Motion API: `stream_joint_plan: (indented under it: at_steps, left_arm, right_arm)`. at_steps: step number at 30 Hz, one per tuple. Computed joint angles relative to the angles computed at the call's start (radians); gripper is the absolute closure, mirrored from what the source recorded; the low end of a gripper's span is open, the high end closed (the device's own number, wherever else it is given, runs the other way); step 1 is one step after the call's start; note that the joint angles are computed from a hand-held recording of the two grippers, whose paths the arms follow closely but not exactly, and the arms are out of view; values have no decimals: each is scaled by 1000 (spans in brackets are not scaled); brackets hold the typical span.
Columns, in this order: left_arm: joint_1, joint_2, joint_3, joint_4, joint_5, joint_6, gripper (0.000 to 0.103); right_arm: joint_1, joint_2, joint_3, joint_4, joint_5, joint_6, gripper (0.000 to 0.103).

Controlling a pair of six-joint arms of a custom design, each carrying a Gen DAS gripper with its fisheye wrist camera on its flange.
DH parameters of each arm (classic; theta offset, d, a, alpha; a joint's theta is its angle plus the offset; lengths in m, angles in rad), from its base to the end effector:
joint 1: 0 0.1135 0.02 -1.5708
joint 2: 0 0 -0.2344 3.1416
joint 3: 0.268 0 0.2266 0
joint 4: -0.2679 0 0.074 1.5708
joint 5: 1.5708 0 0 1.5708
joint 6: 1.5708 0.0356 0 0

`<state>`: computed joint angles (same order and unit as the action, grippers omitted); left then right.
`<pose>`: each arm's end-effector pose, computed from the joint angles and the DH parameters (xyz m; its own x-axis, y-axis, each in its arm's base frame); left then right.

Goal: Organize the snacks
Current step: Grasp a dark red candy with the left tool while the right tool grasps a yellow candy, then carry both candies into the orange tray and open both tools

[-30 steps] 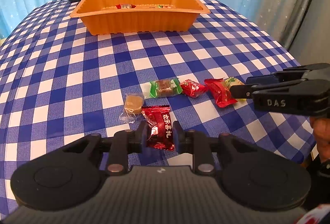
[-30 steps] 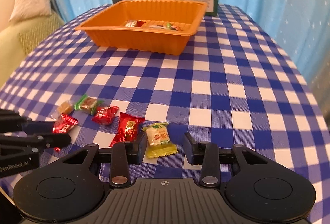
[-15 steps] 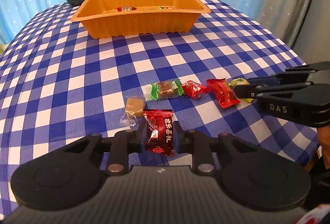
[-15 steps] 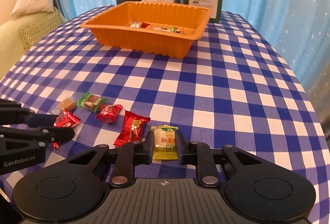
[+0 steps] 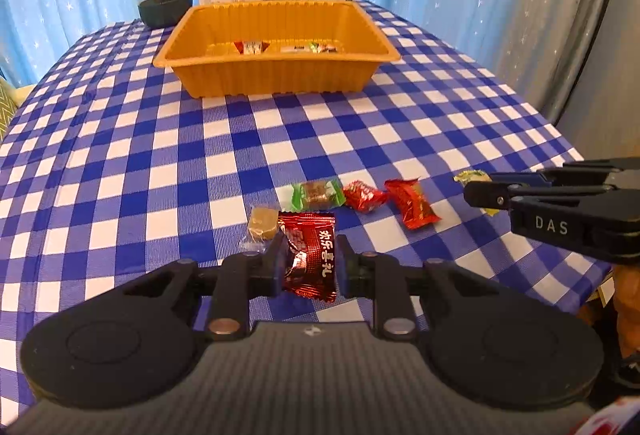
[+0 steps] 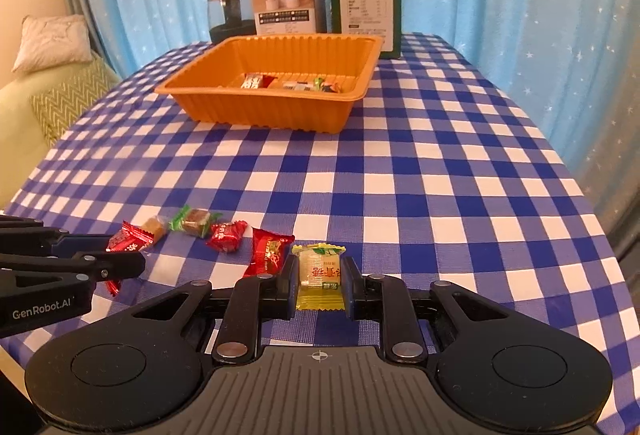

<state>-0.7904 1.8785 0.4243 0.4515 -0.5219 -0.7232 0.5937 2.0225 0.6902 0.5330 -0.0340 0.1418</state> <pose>0.1761 -0.1527 0.0385 -0.7274 -0.0807 -0.6815 -0.0721 0.9966 -0.0411 0.2552 0.1737 0.0477 -0.6700 -0.2818 -0.6868 -0.4890 0.8636 0.1227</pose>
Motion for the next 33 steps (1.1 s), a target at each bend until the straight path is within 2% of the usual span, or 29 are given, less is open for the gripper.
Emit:
stream_joint_plan:
  at_steps: [10,20,27,33]
  left_arm:
    - [-14,-91,-12,-56,-22,-9,81]
    - [-4,-141,-17,-79,-22,-1,81]
    - [65,-146,0,-43,23,62,81]
    - [186,-156,48,-19,100,186,81]
  right_arm:
    - [2,-80,-30,-27,2,20,81]
    - [10,-99,-20,-44,-6,23,81]
    - [-15,-84,68,-90,-30,12,81]
    - [-43,-41,213,-156,-61,-5,81]
